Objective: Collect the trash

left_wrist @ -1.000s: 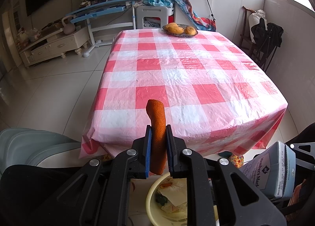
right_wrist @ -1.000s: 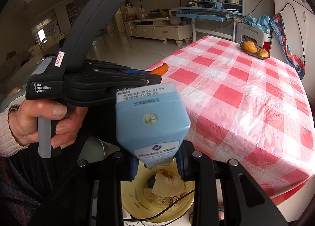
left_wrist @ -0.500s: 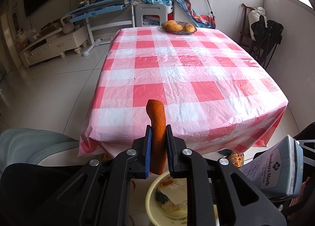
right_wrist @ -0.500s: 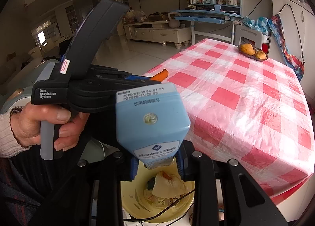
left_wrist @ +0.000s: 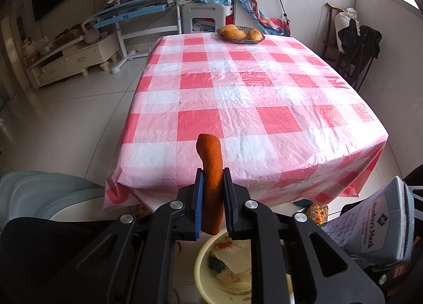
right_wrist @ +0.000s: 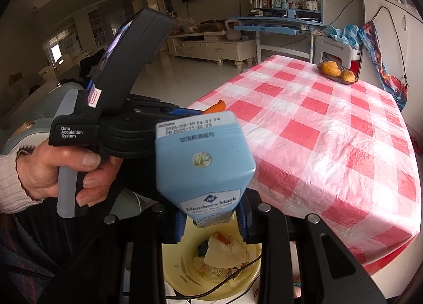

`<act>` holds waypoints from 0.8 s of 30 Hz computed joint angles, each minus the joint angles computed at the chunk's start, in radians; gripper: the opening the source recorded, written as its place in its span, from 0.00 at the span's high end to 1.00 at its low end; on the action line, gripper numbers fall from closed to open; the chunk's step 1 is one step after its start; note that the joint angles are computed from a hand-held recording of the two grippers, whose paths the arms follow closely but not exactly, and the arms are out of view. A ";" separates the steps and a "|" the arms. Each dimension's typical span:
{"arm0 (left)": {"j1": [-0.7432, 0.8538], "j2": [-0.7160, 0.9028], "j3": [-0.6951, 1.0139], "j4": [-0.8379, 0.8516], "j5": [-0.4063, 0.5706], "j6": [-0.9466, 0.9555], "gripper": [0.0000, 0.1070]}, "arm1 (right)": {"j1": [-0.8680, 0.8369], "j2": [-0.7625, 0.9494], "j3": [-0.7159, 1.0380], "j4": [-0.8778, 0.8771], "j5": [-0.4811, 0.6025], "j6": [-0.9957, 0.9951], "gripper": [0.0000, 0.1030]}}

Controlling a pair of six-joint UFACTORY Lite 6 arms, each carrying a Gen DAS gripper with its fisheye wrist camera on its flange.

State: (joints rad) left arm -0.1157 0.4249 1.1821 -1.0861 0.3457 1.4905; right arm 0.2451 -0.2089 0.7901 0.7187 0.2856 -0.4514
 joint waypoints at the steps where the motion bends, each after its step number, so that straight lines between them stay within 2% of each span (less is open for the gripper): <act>1: 0.000 0.000 0.000 0.000 0.000 0.000 0.87 | 0.001 0.004 0.002 -0.001 0.000 0.000 0.70; 24: 0.009 0.022 0.024 0.056 0.007 -0.052 0.87 | 0.026 0.058 0.032 -0.021 -0.005 0.021 0.70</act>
